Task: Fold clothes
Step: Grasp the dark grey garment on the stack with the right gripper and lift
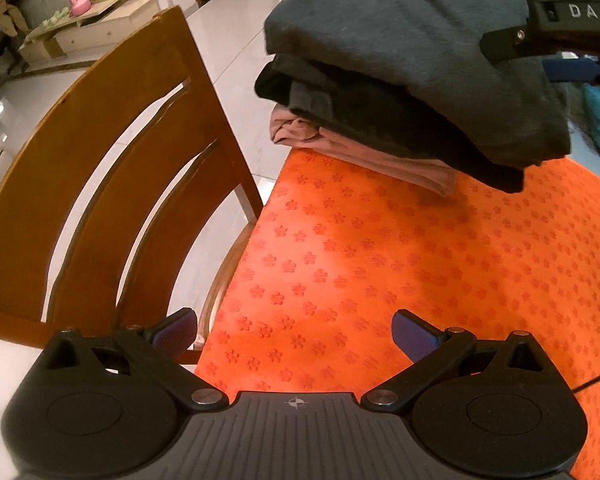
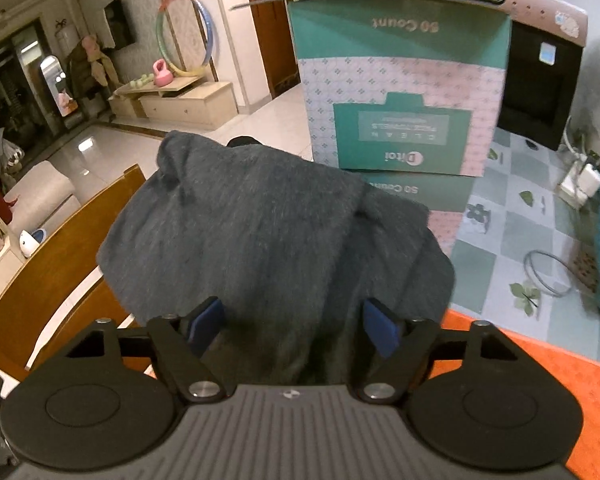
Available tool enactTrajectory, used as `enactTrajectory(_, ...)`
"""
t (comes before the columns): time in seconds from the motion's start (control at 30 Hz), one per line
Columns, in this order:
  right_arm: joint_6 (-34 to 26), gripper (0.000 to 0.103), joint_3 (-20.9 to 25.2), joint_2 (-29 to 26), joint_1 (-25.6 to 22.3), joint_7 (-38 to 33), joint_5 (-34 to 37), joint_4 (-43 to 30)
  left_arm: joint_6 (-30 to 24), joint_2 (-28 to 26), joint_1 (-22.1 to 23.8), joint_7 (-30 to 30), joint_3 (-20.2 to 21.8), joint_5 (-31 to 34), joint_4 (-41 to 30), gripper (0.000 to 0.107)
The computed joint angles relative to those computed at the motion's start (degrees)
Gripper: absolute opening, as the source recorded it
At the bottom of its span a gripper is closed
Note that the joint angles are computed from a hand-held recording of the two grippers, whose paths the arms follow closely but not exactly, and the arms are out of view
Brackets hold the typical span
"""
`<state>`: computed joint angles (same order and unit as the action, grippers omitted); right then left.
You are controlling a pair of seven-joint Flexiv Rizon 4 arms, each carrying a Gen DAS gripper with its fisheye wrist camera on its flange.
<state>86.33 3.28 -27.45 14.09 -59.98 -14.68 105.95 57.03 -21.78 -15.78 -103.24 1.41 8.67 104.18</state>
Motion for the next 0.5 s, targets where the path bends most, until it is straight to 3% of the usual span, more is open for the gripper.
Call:
enactTrajectory(0.1,1.21,0.066,-0.97,-1.16,0.61,0.19,-0.23,-0.89,-0.44,-0.37,0.03,-0.62,0.23,0.07,-0.32,0.103)
enactTrajectory(0.13,2.03,0.054,-1.52,-0.94,0.98,0.33,-0.42,-0.45,-0.55,-0.35,0.01,-0.81,0.30,0.16,-0.31,0.103)
enactTrajectory(0.23,4.92,0.005,-2.29,0.99,1.42,0.17,-0.62,2.10,-0.76,-0.21,-0.17,-1.53,0.48,0.59,-0.33,0.103)
enactTrajectory(0.33,7.76,0.004,-2.76,3.14,1.75,-0.25,-0.64,4.76,-0.56,0.35,-0.30,-2.01,0.50,1.04,0.00,0.103)
enactTrajectory(0.5,10.51,0.003,2.04,9.32,-1.64,-2.82,1.04,10.89,0.51,2.56,-0.68,-2.90,0.53,2.38,1.52,0.103)
